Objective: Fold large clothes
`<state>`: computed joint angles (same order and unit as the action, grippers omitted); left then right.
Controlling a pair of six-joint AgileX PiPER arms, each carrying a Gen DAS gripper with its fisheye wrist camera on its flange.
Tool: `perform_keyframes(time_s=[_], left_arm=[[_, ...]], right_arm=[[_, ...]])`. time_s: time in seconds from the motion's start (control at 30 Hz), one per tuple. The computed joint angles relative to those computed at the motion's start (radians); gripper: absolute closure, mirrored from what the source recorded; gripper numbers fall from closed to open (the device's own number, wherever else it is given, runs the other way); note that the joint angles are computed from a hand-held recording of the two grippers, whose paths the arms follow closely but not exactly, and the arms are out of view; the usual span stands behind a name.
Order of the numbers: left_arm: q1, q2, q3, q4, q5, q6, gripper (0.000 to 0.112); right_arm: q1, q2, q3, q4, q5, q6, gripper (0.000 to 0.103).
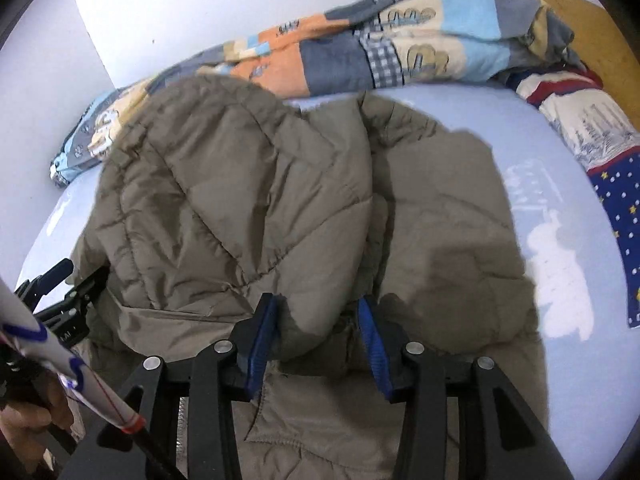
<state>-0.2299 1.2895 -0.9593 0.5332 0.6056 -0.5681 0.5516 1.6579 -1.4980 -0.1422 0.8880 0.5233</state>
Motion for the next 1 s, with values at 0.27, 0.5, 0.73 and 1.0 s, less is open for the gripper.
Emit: perform_keyframes(time_s=[0.27,0.5,0.73,1.0], left_arm=[[-0.021,-0.029,-0.001,-0.003,-0.012,-0.004,0.031],[-0.022,-0.015,0.001,-0.016,-0.016,0.007,0.031],[0.008,-0.024,-0.007,-0.081,-0.029,0.054,0.031],[0.044,-0.013,-0.009,-0.326,-0.075,0.300,0.031]], right_arm=[[0.071,-0.074,0.036,-0.110,-0.077,0.077,0.056],[0.093,-0.046,0.037,-0.088,-0.105,0.038,0.056],[0.077,0.027,0.029,-0.022,-0.067,-0.028,0.056],[0.085,0.037,0.031,-0.029,-0.056,-0.025,0.055]])
